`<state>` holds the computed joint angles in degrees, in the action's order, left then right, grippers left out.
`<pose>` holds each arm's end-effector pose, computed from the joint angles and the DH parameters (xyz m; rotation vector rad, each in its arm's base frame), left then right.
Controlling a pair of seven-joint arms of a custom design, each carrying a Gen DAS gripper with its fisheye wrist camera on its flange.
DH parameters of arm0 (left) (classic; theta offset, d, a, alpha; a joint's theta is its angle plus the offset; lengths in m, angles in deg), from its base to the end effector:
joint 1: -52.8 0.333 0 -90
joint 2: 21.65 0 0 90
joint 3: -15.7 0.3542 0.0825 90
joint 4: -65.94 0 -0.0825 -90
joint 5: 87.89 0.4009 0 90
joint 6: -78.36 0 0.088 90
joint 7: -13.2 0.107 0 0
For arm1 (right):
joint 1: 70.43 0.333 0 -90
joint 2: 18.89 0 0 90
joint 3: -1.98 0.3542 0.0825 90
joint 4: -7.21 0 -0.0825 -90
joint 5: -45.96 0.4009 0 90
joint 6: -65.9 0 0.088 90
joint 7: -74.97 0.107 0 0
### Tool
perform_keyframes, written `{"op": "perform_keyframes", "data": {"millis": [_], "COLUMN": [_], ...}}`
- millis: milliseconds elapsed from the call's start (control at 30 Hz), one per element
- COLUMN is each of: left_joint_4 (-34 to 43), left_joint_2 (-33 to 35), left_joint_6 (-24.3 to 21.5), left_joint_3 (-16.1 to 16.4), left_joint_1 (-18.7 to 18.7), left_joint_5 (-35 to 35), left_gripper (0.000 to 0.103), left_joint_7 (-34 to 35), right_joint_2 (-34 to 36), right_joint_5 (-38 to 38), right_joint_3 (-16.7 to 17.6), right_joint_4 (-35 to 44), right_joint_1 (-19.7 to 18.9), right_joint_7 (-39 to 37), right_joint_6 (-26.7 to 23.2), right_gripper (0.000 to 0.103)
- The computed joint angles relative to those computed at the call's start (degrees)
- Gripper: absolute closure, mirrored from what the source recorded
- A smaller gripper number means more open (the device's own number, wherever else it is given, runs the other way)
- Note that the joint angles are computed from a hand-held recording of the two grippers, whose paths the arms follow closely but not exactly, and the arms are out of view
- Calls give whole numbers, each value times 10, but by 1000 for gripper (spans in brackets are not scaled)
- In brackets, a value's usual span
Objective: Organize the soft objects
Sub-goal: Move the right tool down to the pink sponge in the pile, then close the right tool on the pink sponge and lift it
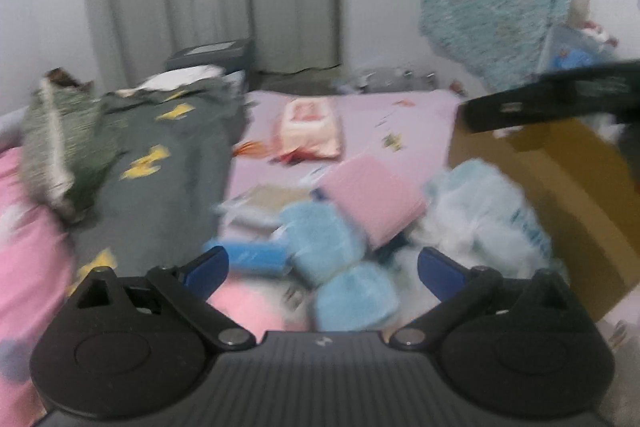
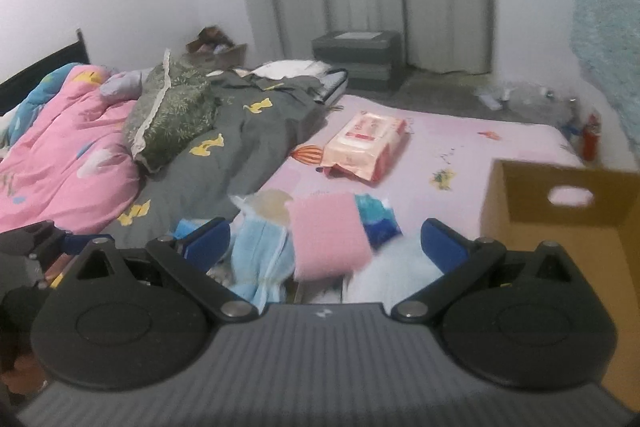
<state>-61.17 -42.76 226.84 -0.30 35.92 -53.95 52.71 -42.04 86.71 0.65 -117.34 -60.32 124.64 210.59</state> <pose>0.4015 -0.2970 0.6303 -1.6007 1.7873 -0.8302 0.4786 0.0651 0.6727 -1.8711 1.2059 -0.3902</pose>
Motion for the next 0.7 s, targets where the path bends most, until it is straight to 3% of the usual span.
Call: {"op": "perform_keyframes", "data": {"millis": [67,100,233,267,333,433,700], "left_joint_4": [7,15,73,85,112,150,211], "left_joint_2": [30,47,123,140,170,210,265], "left_joint_6": [55,70,74,73,69,48,-16], "left_joint_3": [17,21,39,44,49,45,21], "left_joint_1": [-2,0,-7,-9,-10,0,28], "left_joint_5": [-11,-16,-78,-107,-173,-258,-292], "left_gripper": [4,6,27,29,29,29,29], "left_joint_7": [12,17,84,108,157,225,235], "right_joint_2": [73,102,216,246,282,333,410], "right_joint_5": [4,14,13,10,4,-8,7], "right_joint_3": [-15,-19,-18,-15,-7,3,19], "right_joint_4": [72,98,215,246,278,325,404], "right_joint_1": [0,-2,-23,-29,-37,-46,-75], "right_joint_7": [20,26,73,83,89,105,126], "right_joint_6": [-61,-79,-183,-206,-230,-264,-363], "right_gripper": [3,10,38,40,48,50,62]}}
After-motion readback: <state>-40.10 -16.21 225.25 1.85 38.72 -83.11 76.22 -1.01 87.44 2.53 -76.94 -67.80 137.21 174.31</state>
